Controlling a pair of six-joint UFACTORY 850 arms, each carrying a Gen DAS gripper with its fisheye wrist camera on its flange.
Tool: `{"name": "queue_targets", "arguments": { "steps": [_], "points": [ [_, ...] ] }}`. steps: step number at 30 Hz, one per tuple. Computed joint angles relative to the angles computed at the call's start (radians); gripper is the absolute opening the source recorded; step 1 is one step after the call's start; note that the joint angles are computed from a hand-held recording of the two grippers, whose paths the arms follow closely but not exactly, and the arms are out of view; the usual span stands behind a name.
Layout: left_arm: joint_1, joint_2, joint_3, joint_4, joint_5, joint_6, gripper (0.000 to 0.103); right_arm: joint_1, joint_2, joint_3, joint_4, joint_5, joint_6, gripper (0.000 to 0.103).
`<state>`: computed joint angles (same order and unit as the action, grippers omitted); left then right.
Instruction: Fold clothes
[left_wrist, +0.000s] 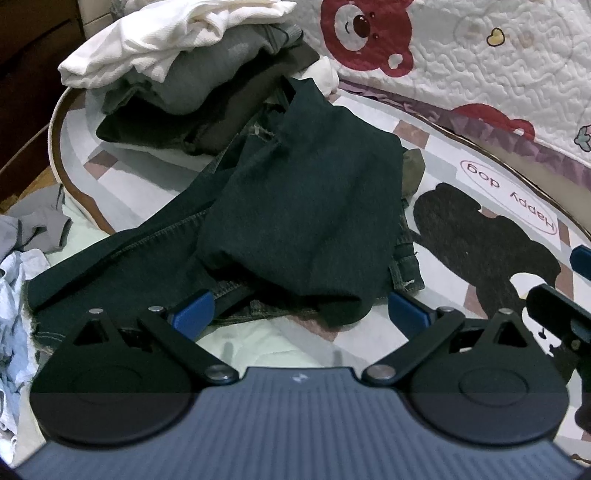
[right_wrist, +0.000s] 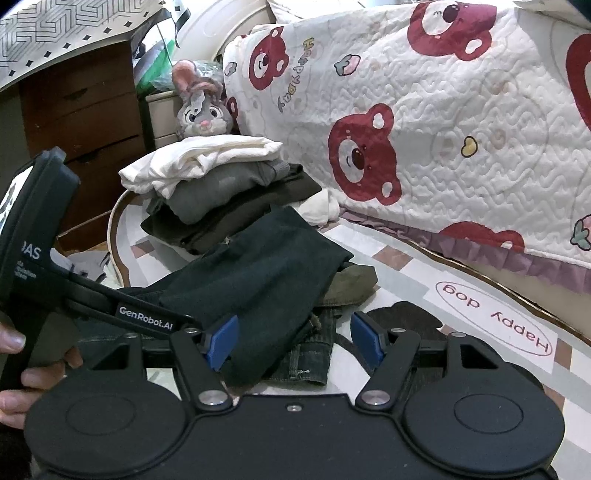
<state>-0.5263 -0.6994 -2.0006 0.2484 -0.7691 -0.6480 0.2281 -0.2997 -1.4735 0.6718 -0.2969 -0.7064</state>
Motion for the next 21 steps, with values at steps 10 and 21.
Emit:
{"name": "queue_targets", "arguments": {
  "steps": [10, 21],
  "points": [
    [0.017, 0.001, 0.026, -0.099, 0.047, 0.09, 0.103, -0.048, -0.071, -0.096, 0.114, -0.194, 0.027, 0.073],
    [0.046, -0.043, 0.006, 0.068, -0.005, -0.156, 0.081, -0.142, -0.412, -0.493, 0.095, -0.471, 0.241, 0.077]
  ]
}}
